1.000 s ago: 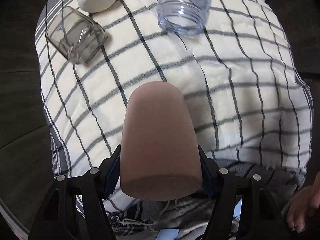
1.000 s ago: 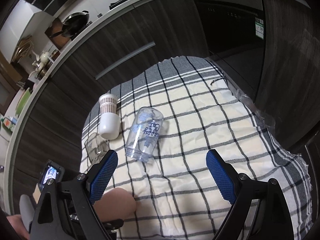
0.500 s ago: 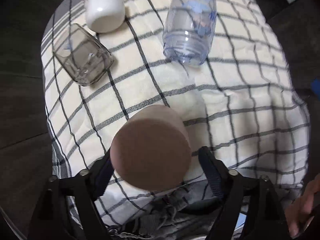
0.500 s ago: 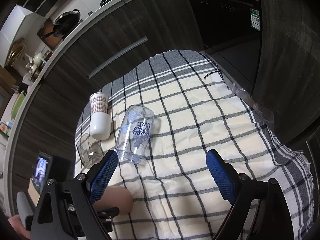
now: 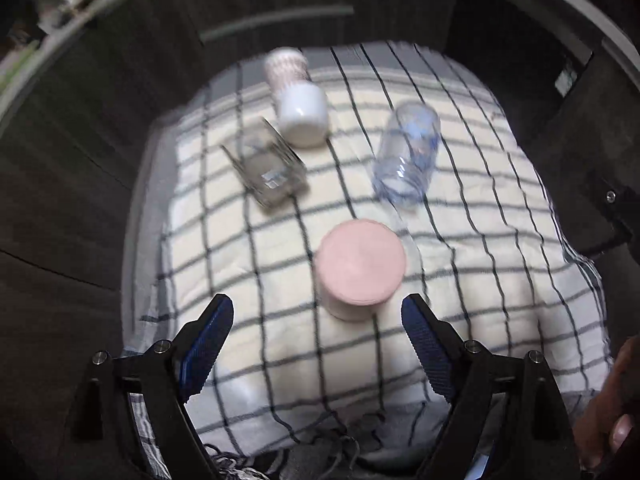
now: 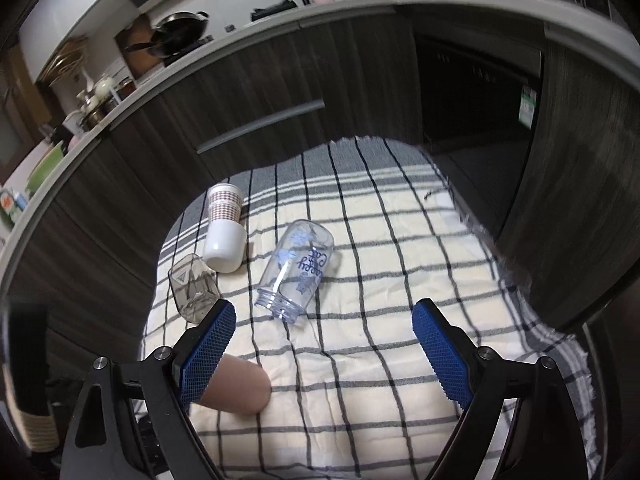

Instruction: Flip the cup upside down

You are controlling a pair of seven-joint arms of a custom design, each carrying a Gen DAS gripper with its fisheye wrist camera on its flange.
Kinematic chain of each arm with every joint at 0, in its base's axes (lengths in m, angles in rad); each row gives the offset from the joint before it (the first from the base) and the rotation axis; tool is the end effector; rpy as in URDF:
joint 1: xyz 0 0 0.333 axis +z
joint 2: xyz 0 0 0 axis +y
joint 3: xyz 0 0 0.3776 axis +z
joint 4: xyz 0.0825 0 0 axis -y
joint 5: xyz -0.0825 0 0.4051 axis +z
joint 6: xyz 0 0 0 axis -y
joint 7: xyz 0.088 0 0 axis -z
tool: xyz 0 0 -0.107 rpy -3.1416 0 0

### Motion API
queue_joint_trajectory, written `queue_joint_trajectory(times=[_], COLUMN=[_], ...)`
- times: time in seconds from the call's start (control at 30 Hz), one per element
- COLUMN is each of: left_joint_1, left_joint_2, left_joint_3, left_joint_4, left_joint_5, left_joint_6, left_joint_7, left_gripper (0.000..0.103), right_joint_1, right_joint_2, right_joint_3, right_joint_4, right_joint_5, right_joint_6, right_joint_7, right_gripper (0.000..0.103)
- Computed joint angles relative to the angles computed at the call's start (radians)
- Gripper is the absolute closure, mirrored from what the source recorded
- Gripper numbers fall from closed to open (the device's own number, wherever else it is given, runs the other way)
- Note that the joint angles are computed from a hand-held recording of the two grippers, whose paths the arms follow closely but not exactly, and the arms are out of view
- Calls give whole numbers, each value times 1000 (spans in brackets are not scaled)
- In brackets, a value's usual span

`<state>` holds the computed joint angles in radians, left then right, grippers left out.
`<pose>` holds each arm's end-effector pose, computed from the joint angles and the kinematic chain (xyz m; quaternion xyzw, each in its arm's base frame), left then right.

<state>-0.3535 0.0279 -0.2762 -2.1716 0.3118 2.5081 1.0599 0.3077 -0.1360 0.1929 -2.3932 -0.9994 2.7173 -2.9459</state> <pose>0.4722 -0.3456 0.4618 -0.5669 0.8025 -0.1265 0.1366 0.4338 0.2746 0.4536 -0.5072 0.7834 -0.2181 0.2854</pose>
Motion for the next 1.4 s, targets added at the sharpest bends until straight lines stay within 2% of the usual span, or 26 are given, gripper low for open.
queue_joint_trajectory(times=[0.17, 0.33, 0.43, 0.53, 0.9, 1.17, 1.4], left_joint_1=[19, 78, 123, 152, 227, 223, 233], left_joint_2=[-84, -164, -201, -234, -345, -390, -418], left_joint_3=[-2, -34, -68, -87, -153, -156, -185], left_joint_4=[-96, -170, -198, -222, -285, -312, -306], left_joint_5=[152, 349, 475, 545, 732, 778, 837], left_joint_6=[121, 225, 255, 265, 234, 246, 227], left_joint_7=[-190, -422, -563, -653, -913, -980, -1024], left_gripper=[17, 12, 12, 11, 7, 5, 3], right_joint_1=[21, 43, 54, 66, 109, 127, 135], right_joint_2=[-38, -63, -73, -79, -88, -114, -143], right_joint_3=[37, 59, 67, 76, 93, 108, 124], right_joint_4=[6, 12, 14, 14, 4, -9, -18], right_joint_5=[-69, -119, -139, -159, -167, -211, -245], right_joint_6=[-90, -140, -159, -182, -234, -273, -313], right_joint_7=[23, 32, 30, 33, 36, 68, 96], right_gripper=[13, 13, 13, 9, 9, 9, 7])
